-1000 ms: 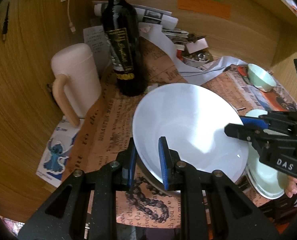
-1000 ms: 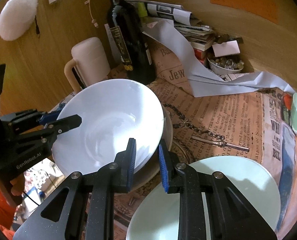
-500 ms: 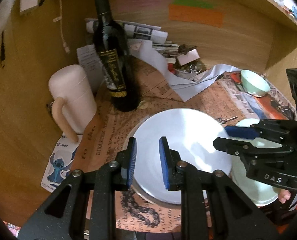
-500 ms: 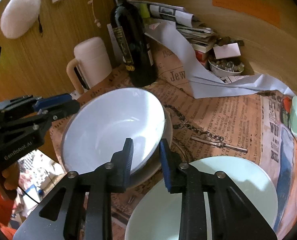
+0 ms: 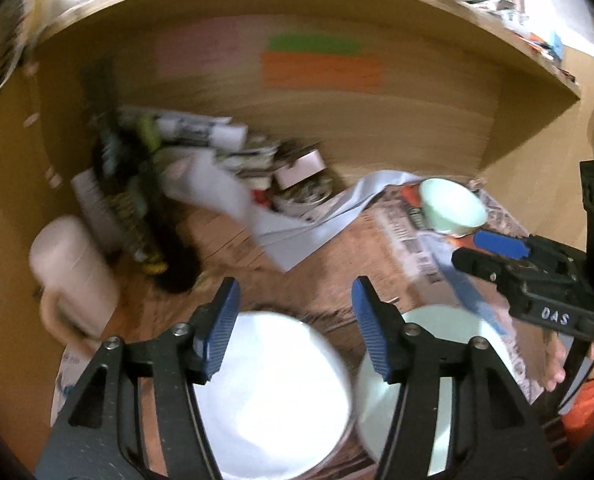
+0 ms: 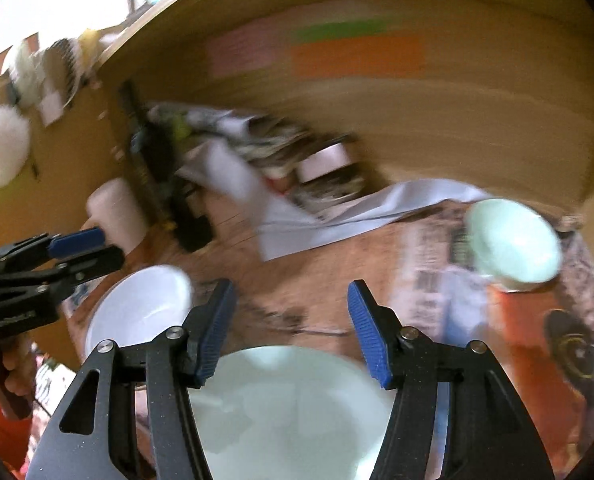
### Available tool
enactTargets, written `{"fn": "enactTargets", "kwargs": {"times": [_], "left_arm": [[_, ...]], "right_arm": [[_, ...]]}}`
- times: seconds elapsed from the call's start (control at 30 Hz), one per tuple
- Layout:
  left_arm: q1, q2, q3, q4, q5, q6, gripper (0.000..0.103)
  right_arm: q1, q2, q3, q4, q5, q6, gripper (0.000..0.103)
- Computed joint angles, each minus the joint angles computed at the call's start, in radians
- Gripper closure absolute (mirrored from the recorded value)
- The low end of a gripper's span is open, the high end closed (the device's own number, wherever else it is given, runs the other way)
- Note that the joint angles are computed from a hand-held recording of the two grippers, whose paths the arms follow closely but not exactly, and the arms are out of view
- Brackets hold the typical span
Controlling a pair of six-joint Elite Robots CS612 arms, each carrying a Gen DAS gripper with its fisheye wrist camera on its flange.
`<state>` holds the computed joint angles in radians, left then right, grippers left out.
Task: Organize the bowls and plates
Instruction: 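Open both grippers to release the white bowl into the mauve bowl, then move both grippers to the small mint green bowl rim and close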
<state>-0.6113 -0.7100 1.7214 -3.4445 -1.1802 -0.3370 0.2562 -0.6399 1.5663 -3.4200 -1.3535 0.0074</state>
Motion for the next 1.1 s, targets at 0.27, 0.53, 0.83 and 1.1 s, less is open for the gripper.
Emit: {"fn": "enactTargets", "kwargs": {"times": [0.27, 0.53, 0.83, 1.1], "left_arm": [[-0.002, 0.038, -0.140, 0.092, -0.047, 0.062, 0.045], [0.008, 0.097, -0.292, 0.230, -0.140, 0.090, 0.045], [0.017, 0.169, -0.464, 0.450, -0.194, 0.142, 0.045], [0.039, 0.237, -0.591, 0.589, -0.263, 0.152, 0.045]], "right_arm": [[-0.055, -0.006, 0.012, -0.049, -0.090, 0.057, 0.048], [-0.096, 0.028, -0.051, -0.004, -0.179, 0.131, 0.048], [-0.118, 0.082, -0.147, 0.161, -0.268, 0.206, 0.048], [-0.143, 0.106, -0.195, 0.305, -0.223, 0.278, 0.058]]}}
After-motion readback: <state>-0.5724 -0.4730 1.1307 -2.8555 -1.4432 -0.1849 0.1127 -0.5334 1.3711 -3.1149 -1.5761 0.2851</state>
